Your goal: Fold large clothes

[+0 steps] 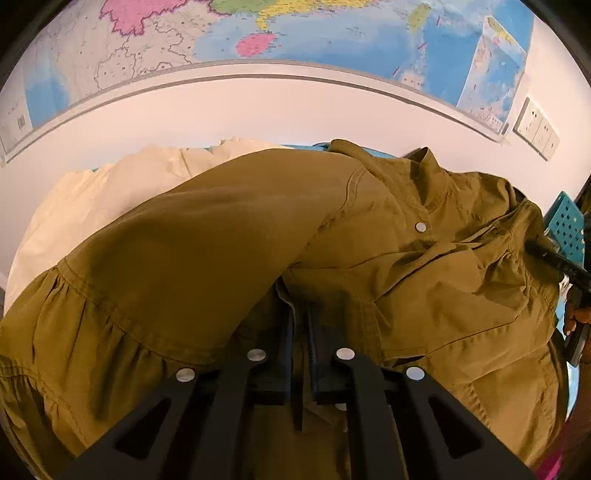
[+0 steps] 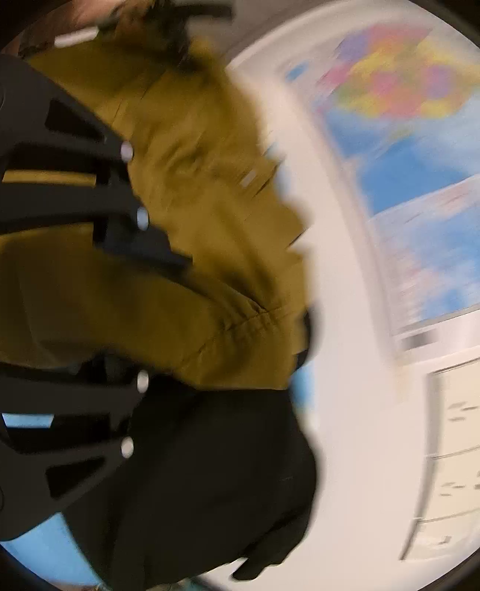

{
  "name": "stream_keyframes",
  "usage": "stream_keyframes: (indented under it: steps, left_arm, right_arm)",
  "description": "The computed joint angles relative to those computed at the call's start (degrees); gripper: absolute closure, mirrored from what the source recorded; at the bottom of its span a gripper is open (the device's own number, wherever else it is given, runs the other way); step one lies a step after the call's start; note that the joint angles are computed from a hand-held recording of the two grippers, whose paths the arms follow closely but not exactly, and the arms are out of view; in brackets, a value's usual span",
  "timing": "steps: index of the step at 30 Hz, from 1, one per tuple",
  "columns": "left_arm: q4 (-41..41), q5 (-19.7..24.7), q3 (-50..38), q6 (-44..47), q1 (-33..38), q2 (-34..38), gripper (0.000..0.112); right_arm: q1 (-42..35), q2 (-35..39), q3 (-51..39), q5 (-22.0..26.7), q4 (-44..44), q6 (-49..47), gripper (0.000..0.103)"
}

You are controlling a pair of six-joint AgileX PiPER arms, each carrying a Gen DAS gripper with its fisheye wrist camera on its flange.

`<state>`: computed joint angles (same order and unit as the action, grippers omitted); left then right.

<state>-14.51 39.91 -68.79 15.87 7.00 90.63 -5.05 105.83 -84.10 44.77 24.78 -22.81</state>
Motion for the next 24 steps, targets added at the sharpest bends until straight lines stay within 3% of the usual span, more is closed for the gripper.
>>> stream_keyframes:
  steps: [1, 2, 4, 6, 8, 12, 15, 21, 24]
  left_arm:
    - [1.12, -0.32, 0.66, -0.41, -0.37, -0.92, 0.094]
    - [2.56, -1.4, 2.29, -0.45, -1.01, -3.01, 0.076]
    - [7.37, -4.89, 5.97, -2.19, -2.17, -7.43, 0.062]
    - [7.69, -6.46, 9.03, 0.54, -1.44, -12.08, 0.061]
    - [8.22, -7.8, 11.9, 2.31, 0.93, -17.15, 0.05]
    - [8.77, -8.0, 14.15, 4.23, 8.42, -22.68, 0.049]
    - [5.06, -7.28, 14.08, 9.36, 15.86, -23.31, 0.046]
    - [0.69, -3.42, 12.3, 16.49, 25.97, -19.38, 0.042]
    - [0.26, -1.14, 11.31, 18.04, 28.08, -17.27, 0.05]
  right_arm:
    - [0.08, -0.51, 0.69, -0.5, -0.29, 0.31, 0.055]
    - [0.01, -2.4, 2.67, -2.32, -0.21, 0.69, 0.05]
    - [-0.1, -7.06, 6.45, -5.68, 0.56, 0.49, 0.044]
    - [-0.36, -11.12, 9.24, -7.47, 2.65, -0.5, 0.043]
    - [0.72, -14.49, 11.26, -8.87, 3.12, -0.97, 0.039]
    - [7.35, -19.27, 14.75, -11.92, 3.43, -2.51, 0.037]
    - [11.16, -17.14, 13.49, -5.46, 14.86, -14.31, 0.037]
    - [25.35, -5.9, 5.97, 6.75, 23.78, -22.9, 0.036]
    - [33.92, -0.46, 0.58, 10.53, 26.1, -25.22, 0.031]
